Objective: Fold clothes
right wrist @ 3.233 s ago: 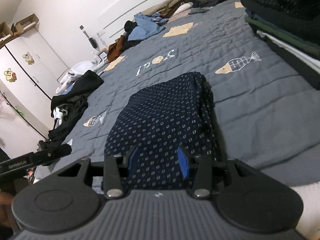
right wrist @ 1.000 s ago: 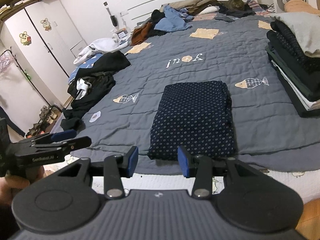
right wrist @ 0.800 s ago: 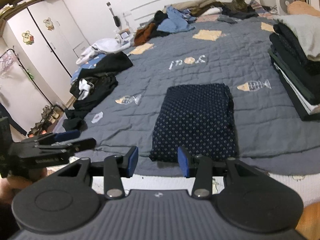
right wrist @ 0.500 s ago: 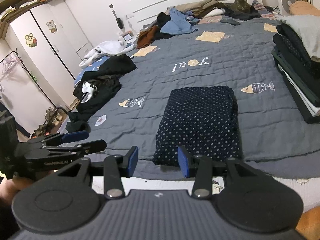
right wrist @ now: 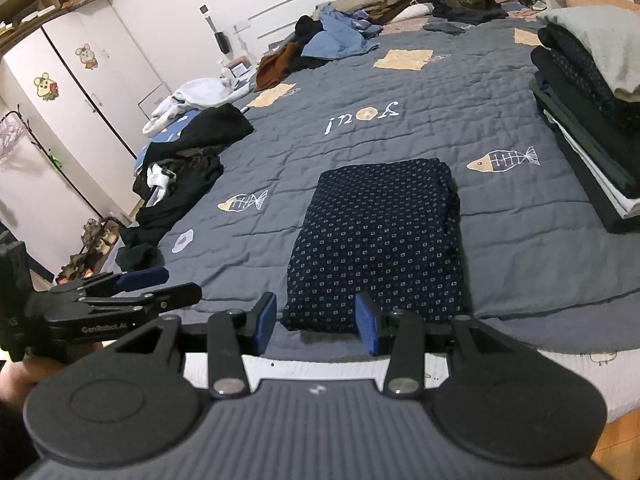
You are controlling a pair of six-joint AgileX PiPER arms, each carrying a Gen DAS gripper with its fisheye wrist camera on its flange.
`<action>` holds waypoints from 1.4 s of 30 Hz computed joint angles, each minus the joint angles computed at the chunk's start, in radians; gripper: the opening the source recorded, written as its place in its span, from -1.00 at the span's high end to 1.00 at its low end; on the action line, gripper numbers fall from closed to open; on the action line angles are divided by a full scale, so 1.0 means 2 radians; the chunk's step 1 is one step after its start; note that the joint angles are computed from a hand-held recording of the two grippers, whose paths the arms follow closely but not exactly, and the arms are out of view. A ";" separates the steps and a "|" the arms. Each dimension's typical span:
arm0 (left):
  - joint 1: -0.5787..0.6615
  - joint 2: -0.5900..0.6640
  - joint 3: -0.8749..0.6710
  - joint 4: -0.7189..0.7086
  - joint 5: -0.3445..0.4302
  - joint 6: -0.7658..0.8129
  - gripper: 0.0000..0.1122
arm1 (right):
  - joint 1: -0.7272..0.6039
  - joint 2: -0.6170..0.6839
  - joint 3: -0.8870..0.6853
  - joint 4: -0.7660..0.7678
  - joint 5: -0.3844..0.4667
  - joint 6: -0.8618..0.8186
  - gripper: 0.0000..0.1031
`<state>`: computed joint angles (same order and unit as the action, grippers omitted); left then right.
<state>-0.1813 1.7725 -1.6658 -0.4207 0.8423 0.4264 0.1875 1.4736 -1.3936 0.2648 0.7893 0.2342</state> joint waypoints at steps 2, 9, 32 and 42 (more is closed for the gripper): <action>-0.002 0.006 -0.005 0.000 -0.001 -0.001 -0.36 | -0.005 0.004 -0.004 0.002 0.003 -0.005 0.18; -0.010 0.033 -0.033 0.010 -0.002 -0.020 -0.36 | -0.033 0.017 -0.015 0.024 0.015 -0.039 0.18; -0.044 0.230 -0.301 0.044 0.097 -0.116 -0.37 | -0.164 0.124 -0.061 0.173 0.052 -0.204 0.18; -0.028 0.350 -0.506 0.036 0.183 -0.133 -0.44 | -0.172 0.195 -0.100 0.180 0.054 -0.219 0.18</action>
<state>-0.2377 2.4731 -2.6779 -0.3485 1.2075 0.1606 -0.1568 1.8636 -1.5939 0.6248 0.8976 -0.2031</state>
